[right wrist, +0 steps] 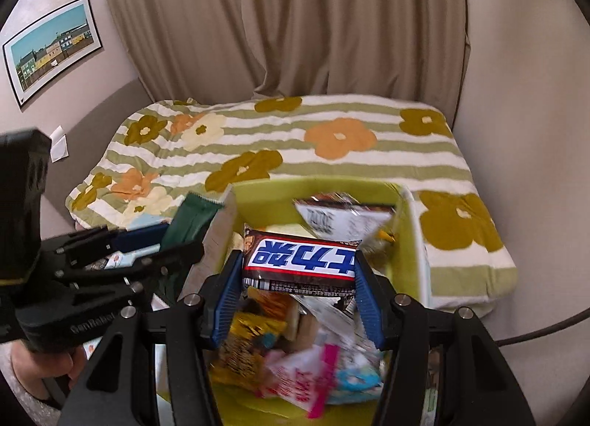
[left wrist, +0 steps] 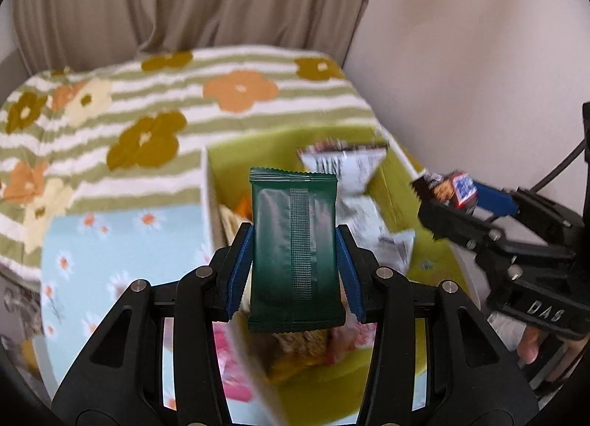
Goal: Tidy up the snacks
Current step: 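Carry both bars into the yellow box and open both tools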
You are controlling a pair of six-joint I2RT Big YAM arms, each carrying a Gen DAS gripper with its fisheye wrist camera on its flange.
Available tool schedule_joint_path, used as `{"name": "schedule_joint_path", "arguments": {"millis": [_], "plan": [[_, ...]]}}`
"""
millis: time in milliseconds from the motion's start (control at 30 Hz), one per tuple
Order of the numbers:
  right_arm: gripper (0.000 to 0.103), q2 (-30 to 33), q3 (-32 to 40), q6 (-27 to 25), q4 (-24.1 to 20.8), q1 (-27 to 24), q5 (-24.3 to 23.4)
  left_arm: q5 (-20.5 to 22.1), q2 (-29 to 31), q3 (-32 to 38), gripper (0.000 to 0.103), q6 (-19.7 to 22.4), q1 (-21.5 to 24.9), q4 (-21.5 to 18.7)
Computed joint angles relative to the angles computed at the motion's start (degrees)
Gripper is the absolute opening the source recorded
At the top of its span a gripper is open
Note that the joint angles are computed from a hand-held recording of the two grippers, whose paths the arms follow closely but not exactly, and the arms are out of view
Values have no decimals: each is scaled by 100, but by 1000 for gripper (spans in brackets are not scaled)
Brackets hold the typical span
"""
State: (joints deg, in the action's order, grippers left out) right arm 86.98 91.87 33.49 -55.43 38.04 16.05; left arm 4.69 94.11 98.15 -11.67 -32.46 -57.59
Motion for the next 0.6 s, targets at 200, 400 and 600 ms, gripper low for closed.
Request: {"name": "schedule_joint_path", "arguments": {"millis": [200,400,600], "plan": [[52,-355,-618,249,264,-102,-276,91,75,-218,74,-131,-197,-274],[52,-539,-950,424,324,-148,-465,34,57,-410,103,-230,-229,-409],[52,-516,-1069,420,301,-164,-637,-152,-214,-670,103,-300,-179,-276]]}}
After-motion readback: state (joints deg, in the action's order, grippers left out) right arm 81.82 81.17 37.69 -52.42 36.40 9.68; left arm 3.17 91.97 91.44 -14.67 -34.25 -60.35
